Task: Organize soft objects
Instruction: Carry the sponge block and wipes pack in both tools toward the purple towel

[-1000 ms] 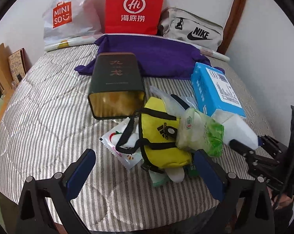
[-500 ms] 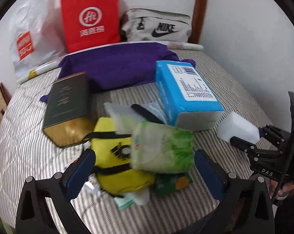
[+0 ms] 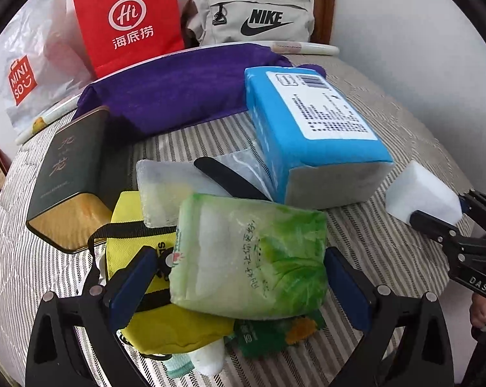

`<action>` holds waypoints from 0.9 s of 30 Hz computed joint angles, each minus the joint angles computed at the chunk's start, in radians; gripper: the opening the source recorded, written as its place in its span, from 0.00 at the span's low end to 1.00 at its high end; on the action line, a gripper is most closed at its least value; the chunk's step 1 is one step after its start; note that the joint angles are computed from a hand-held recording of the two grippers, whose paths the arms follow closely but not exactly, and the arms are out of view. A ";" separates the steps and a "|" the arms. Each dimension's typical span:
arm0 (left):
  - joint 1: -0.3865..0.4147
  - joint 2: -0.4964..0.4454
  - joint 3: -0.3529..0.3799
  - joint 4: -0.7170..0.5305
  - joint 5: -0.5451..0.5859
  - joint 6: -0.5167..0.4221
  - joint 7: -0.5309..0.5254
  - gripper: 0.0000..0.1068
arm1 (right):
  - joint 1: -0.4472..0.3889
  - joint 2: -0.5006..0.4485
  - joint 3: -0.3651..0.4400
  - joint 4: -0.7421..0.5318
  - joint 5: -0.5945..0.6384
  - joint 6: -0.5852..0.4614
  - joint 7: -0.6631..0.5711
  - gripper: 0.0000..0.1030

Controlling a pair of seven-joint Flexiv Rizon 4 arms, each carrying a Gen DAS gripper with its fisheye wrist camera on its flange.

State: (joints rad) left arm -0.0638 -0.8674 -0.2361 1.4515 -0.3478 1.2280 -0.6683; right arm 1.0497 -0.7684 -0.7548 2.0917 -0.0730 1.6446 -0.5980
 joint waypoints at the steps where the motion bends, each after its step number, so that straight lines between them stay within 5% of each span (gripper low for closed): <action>1: -0.005 -0.002 0.007 -0.004 0.002 0.000 -0.007 0.95 | 0.000 -0.002 -0.001 -0.001 -0.001 -0.002 -0.001 0.50; 9: -0.018 -0.009 0.032 -0.018 0.028 -0.022 -0.013 0.94 | -0.013 -0.008 0.017 -0.014 -0.013 -0.017 0.005 0.50; 15: 0.036 0.001 -0.041 0.023 -0.023 0.018 0.025 0.86 | -0.005 -0.005 0.006 -0.013 -0.023 -0.017 0.016 0.50; 17: 0.060 0.008 -0.074 0.040 -0.048 0.030 0.043 0.68 | -0.003 -0.008 0.003 -0.014 -0.025 -0.018 0.020 0.50; 24: 0.166 0.047 -0.209 0.131 -0.149 0.085 0.179 0.67 | 0.024 -0.026 -0.023 -0.017 -0.019 -0.011 0.028 0.46; 27: 0.180 0.071 -0.208 0.156 -0.172 0.109 0.189 0.67 | 0.033 -0.031 -0.034 -0.021 -0.014 -0.015 0.028 0.46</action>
